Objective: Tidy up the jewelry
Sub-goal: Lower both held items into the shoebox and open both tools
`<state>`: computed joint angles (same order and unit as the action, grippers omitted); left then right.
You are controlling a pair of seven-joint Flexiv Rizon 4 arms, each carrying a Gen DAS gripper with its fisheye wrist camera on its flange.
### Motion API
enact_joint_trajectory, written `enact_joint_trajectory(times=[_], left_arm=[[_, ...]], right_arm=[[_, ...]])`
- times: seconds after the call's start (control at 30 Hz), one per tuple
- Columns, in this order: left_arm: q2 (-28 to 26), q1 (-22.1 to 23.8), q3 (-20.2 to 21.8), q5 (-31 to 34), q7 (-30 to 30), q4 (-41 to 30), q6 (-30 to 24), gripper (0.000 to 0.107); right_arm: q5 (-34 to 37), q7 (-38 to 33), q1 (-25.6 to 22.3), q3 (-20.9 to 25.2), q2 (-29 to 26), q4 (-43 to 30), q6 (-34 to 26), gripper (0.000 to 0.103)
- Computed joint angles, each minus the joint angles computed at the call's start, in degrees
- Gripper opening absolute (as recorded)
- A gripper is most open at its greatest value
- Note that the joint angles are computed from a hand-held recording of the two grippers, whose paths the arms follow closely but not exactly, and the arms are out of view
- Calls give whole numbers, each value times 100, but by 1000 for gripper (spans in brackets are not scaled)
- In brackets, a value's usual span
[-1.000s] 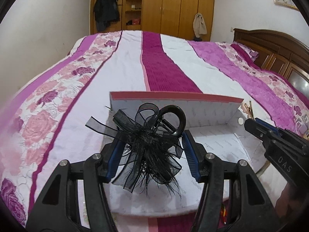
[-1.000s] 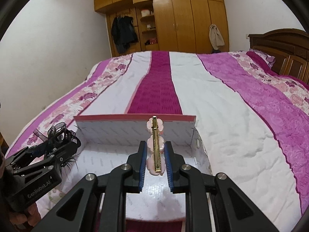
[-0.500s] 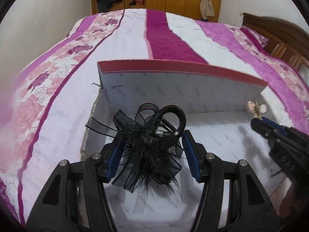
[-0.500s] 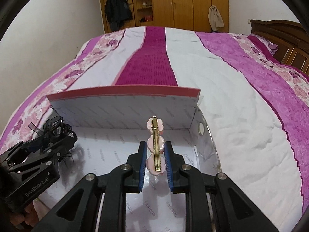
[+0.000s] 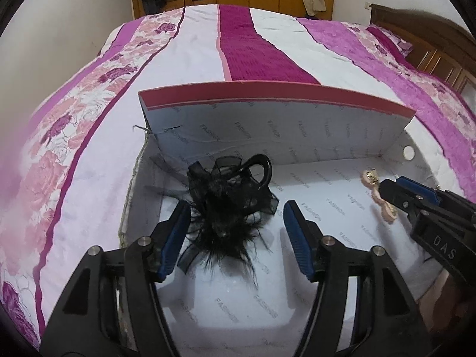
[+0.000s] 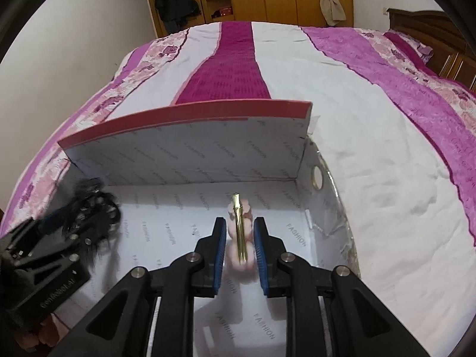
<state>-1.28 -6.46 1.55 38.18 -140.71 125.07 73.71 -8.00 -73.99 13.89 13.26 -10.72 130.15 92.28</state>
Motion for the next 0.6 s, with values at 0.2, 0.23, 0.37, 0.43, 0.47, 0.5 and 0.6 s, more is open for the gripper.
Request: enact_joint_trajectory(times=[0.2,0.23,0.37,0.43,0.47,0.5,0.6], left_arm=[[306,81,-27,-277,88,251,119,63],[375,101,-44,-355,154,305,136,63],[741,207,-188,-431,253,480,66,63],[966,278,-269,-487,302,606,97,63],[1053,326,-308,-526,351,663,113,63],[1159,367,-353,-571,402,720,102,63],[1514,468,-476,-755,567,928,52,63]], right_arm=[[829,-661,-620,849,138,-123,30,47],[990,-796,-676,948,182,-137,10,48],[1730,-1360,-762,1199,477,-181,-116,48],[2249,-1758,-807,1341,684,-220,-227,48],[2477,-1935,-795,1369,819,-216,-287,48],[2621,-2046,-754,1348,934,-202,-345,49],[3099,-2398,-568,1229,1292,-146,-541,49]])
